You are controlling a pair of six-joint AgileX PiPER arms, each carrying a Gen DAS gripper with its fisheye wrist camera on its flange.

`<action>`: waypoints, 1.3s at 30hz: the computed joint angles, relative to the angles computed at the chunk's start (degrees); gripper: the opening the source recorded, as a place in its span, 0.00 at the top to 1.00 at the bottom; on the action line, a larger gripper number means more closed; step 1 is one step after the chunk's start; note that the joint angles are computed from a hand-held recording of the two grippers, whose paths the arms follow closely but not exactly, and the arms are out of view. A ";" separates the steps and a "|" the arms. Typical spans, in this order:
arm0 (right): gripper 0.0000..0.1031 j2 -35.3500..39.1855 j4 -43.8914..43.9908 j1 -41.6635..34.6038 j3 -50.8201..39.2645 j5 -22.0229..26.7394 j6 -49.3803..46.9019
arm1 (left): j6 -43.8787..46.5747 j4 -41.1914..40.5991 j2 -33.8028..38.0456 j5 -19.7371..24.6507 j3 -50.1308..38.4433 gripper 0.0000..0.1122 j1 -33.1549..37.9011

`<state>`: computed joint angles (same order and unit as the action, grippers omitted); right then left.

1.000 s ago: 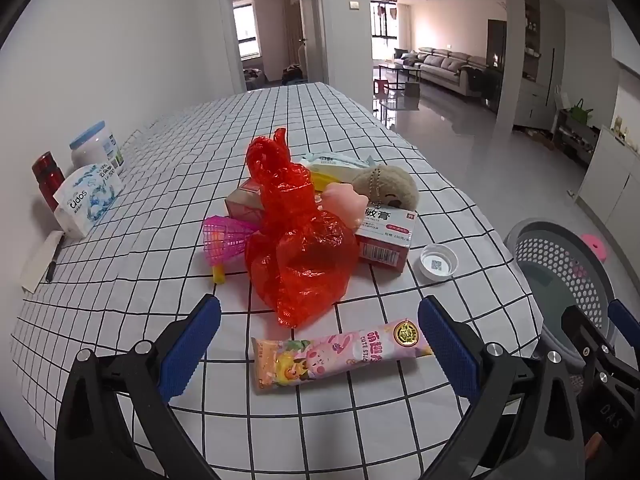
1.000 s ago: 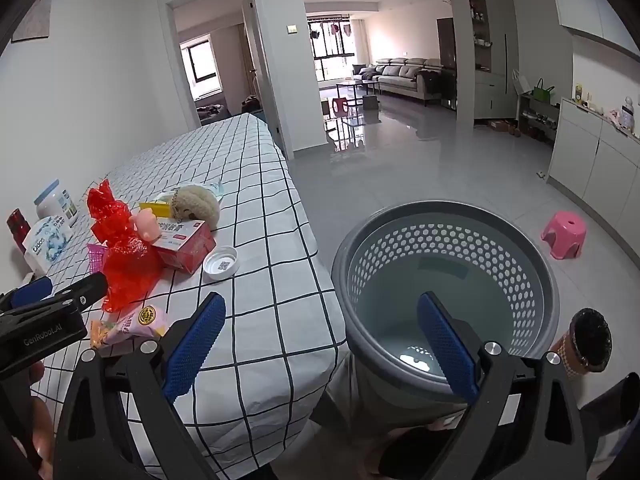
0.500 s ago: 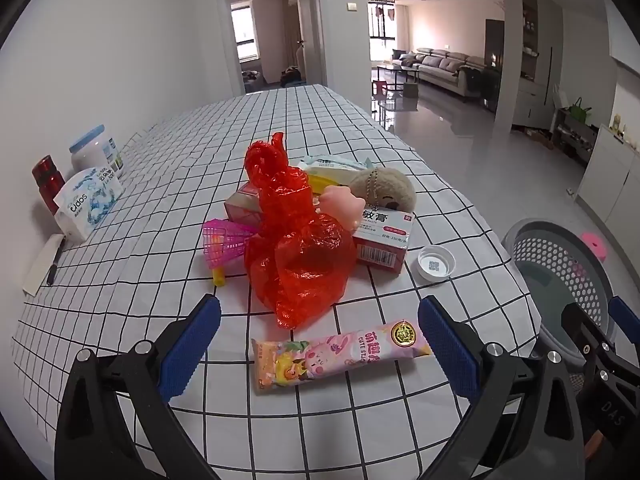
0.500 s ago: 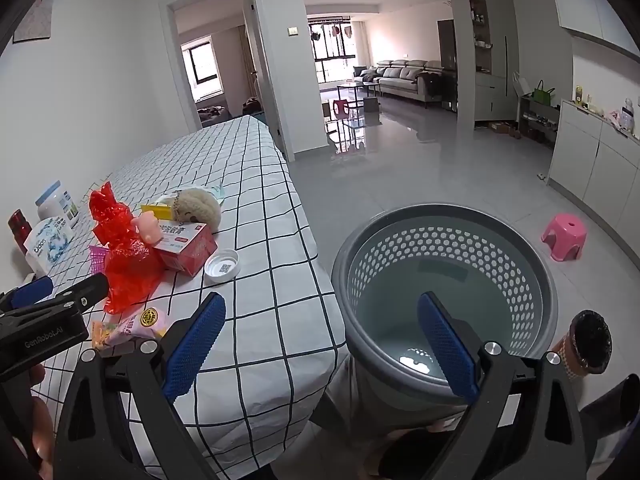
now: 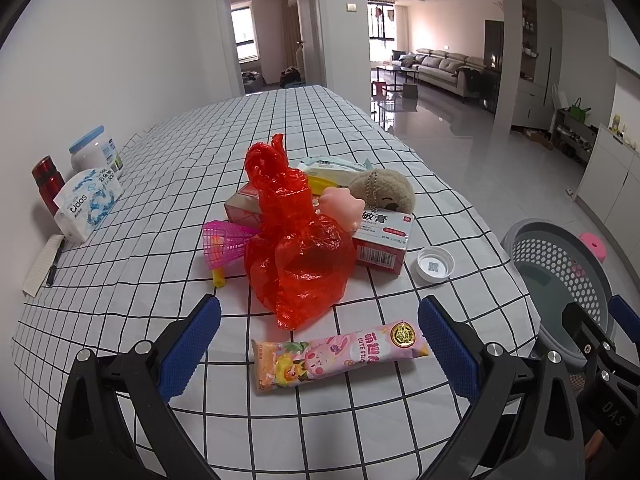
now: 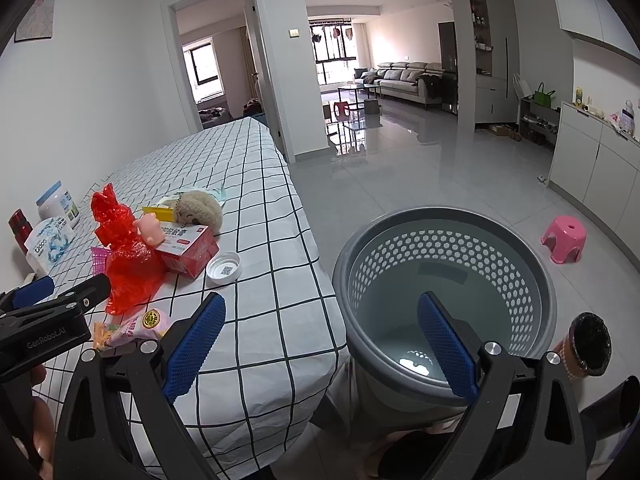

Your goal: Collect trash

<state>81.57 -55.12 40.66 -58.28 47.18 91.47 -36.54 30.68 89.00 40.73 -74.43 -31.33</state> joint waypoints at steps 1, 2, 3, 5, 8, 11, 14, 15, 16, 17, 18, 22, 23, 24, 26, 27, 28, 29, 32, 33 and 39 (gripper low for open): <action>0.10 0.05 0.01 0.01 -0.07 0.06 0.02 | 0.00 0.00 0.00 0.00 0.00 0.14 0.00; 0.10 0.06 0.01 0.03 -0.04 0.04 0.03 | 0.39 -0.28 0.11 0.33 -0.36 0.14 -0.01; 0.10 0.01 0.04 0.01 -0.06 0.01 -0.03 | 0.39 -0.29 0.00 0.27 -0.24 0.14 0.01; 0.10 0.09 -0.24 0.11 0.04 0.09 0.30 | 0.15 -0.11 -0.06 0.12 -0.05 0.14 -0.02; 0.10 0.06 -0.15 0.08 0.00 0.03 0.21 | 0.82 -0.72 -0.14 0.21 -0.34 0.14 0.22; 0.10 0.31 0.17 0.10 -0.39 0.08 -0.20 | 0.57 -0.40 -0.29 -0.72 0.72 0.14 0.39; 0.10 0.42 -0.05 0.21 -0.31 -0.05 0.13 | 0.40 -0.29 -0.32 -0.74 0.71 0.14 0.32; 0.10 0.47 -0.07 0.25 -0.39 0.02 0.14 | 0.29 -0.15 -0.27 -0.73 0.74 0.14 0.28; 0.10 0.53 -0.09 0.25 -0.47 0.07 0.13 | 0.26 -0.11 -0.26 -0.83 0.80 0.14 0.30; 0.10 0.49 -0.16 0.24 -0.38 0.06 0.22 | 0.26 -0.11 -0.26 -0.83 0.80 0.14 0.30; 0.10 0.46 -0.26 0.28 -0.33 0.10 0.33 | 0.23 -0.11 -0.24 -0.85 0.76 0.14 0.31; 0.10 0.22 -0.39 0.37 -0.04 0.07 0.53 | 0.46 -0.40 -0.17 -0.74 0.80 0.14 0.40; 0.10 0.18 -0.43 0.35 0.02 0.11 0.57 | 0.41 -0.33 -0.20 -0.75 0.89 0.14 0.39; 0.10 0.18 -0.43 0.35 0.02 0.11 0.57 | 0.32 -0.23 -0.27 -0.83 1.04 0.14 0.39; 0.10 0.07 -0.46 0.40 0.13 0.15 0.63 | 0.50 -0.41 -0.41 -0.94 1.21 0.14 0.48; 0.10 0.09 -0.48 0.43 0.09 0.22 0.68 | 0.47 -0.41 -0.46 -1.01 1.27 0.14 0.51; 0.10 0.07 -0.52 0.45 0.10 0.22 0.73 | 0.15 -0.11 -0.44 -1.06 1.35 0.14 0.41; 0.10 0.10 -0.54 0.47 0.10 0.23 0.79 | -0.02 0.09 -0.41 -1.08 1.37 0.14 0.37; 0.10 0.11 -0.56 0.48 0.11 0.18 0.77 | -0.10 0.28 -0.36 -1.06 1.41 0.14 0.34; 0.10 0.15 -0.50 0.46 0.07 0.16 0.69 | -0.02 0.16 -0.38 -1.06 1.39 0.14 0.36; 0.10 0.12 -0.46 0.45 0.09 0.17 0.68 | -0.16 0.32 -0.41 -1.12 1.48 0.14 0.30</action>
